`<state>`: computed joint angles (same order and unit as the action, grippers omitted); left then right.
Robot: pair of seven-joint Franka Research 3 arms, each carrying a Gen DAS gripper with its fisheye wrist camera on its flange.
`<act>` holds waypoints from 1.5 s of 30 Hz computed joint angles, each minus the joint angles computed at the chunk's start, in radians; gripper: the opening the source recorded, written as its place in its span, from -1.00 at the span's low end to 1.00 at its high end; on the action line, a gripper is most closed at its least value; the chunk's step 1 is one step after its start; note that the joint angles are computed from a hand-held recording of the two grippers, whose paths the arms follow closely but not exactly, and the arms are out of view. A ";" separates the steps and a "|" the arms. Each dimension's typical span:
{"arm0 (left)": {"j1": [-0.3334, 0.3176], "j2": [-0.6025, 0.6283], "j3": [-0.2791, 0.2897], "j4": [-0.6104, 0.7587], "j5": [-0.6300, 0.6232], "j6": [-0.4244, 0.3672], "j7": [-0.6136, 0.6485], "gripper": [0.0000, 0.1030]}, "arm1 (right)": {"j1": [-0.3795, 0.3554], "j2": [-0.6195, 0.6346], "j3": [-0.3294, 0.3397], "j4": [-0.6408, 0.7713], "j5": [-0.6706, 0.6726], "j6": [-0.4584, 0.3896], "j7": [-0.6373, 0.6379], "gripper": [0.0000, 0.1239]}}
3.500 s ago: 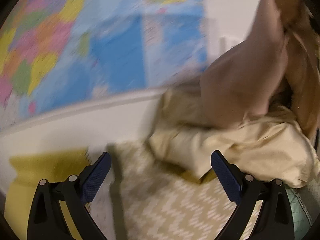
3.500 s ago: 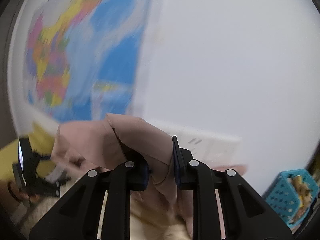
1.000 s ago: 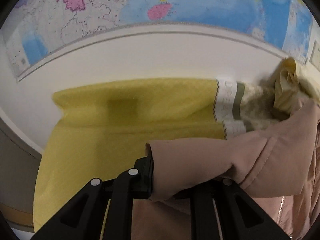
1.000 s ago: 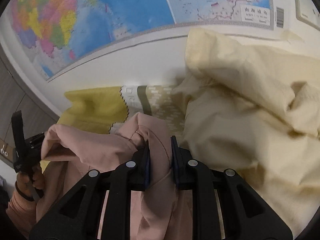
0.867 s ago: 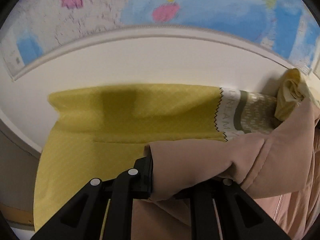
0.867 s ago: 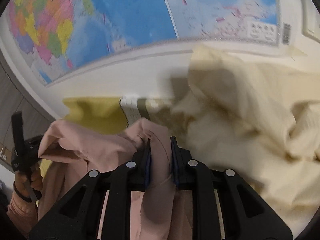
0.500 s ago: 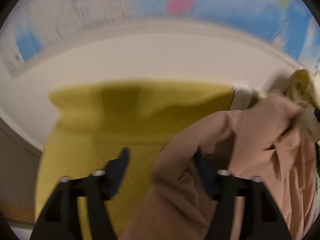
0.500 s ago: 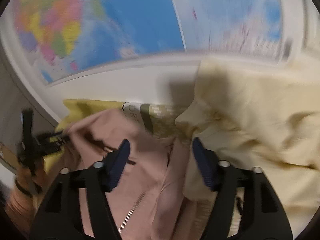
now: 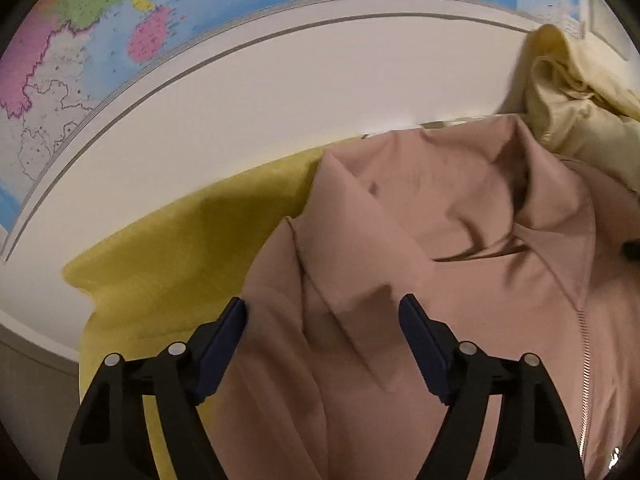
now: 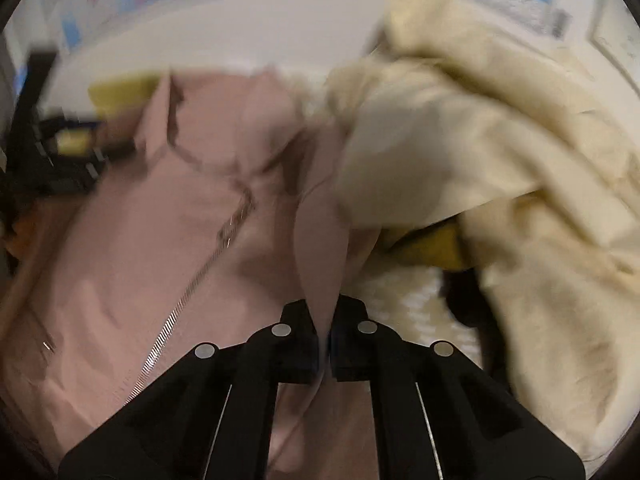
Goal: Fold large clothes
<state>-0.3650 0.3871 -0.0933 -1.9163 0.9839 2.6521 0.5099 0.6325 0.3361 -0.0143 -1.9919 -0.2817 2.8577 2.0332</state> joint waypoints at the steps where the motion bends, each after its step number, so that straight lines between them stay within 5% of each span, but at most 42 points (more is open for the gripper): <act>1: 0.002 -0.007 0.004 -0.007 0.005 0.011 -0.011 0.46 | 0.019 -0.026 -0.028 -0.019 -0.033 0.030 0.036 -0.95; 5: 0.008 -0.027 0.012 -0.027 0.025 0.017 -0.047 0.46 | 0.114 -0.075 -0.154 -0.020 -0.301 0.068 0.272 -0.95; 8: 0.013 -0.040 0.010 -0.052 0.032 0.002 -0.069 0.46 | 0.024 0.006 -0.057 0.055 -0.176 -0.046 0.167 -0.86; 10: 0.020 -0.064 0.009 -0.088 0.059 0.034 -0.091 0.46 | 0.003 0.037 -0.031 0.084 -0.136 -0.126 0.138 -0.52; 12: 0.016 -0.093 0.008 -0.123 0.113 0.057 -0.128 0.46 | 0.016 -0.009 -0.054 0.018 -0.187 -0.067 0.204 -0.18; 18: 0.011 -0.094 -0.028 -0.096 0.214 0.143 -0.132 0.46 | 0.055 -0.088 -0.067 -0.005 -0.455 0.043 0.296 -0.15; 22: 0.027 -0.001 -0.068 0.002 0.091 0.248 -0.008 0.41 | -0.059 0.100 0.099 0.220 -0.174 -0.030 0.011 -0.25; 26: 0.034 0.111 -0.116 0.107 -0.108 0.230 0.135 0.13 | -0.098 0.301 0.170 0.485 0.035 -0.147 -0.152 -0.40; 31: 0.114 0.228 -0.224 0.181 -0.350 0.250 0.342 -0.05 | -0.035 0.470 0.123 0.770 0.099 -0.331 -0.232 -0.42; 33: 0.145 0.250 -0.266 0.182 -0.398 0.270 0.432 -0.09 | -0.007 0.492 0.084 0.816 0.104 -0.376 -0.244 -0.90; 35: 0.137 0.259 -0.273 0.181 -0.417 0.282 0.483 -0.55 | 0.004 0.468 0.055 0.788 0.125 -0.341 -0.245 -0.91; 36: 0.139 0.267 -0.284 0.184 -0.436 0.275 0.510 -1.00 | -0.001 0.445 0.053 0.752 0.148 -0.294 -0.246 -0.92; 38: 0.082 0.255 -0.227 0.173 -0.432 0.301 0.491 -0.99 | -0.072 0.388 0.124 0.653 0.269 -0.140 -0.294 -0.92; 40: 0.006 0.225 -0.140 0.142 -0.404 0.351 0.441 -0.99 | -0.085 0.381 0.134 0.630 0.329 -0.081 -0.311 -0.92; 42: 0.016 0.217 -0.159 0.127 -0.457 0.336 0.473 -0.97 | -0.055 0.411 0.100 0.666 0.334 -0.102 -0.314 -0.92; 45: -0.045 0.205 -0.085 0.105 -0.462 0.348 0.449 -0.97 | -0.013 0.485 0.040 0.760 0.326 -0.176 -0.258 -0.93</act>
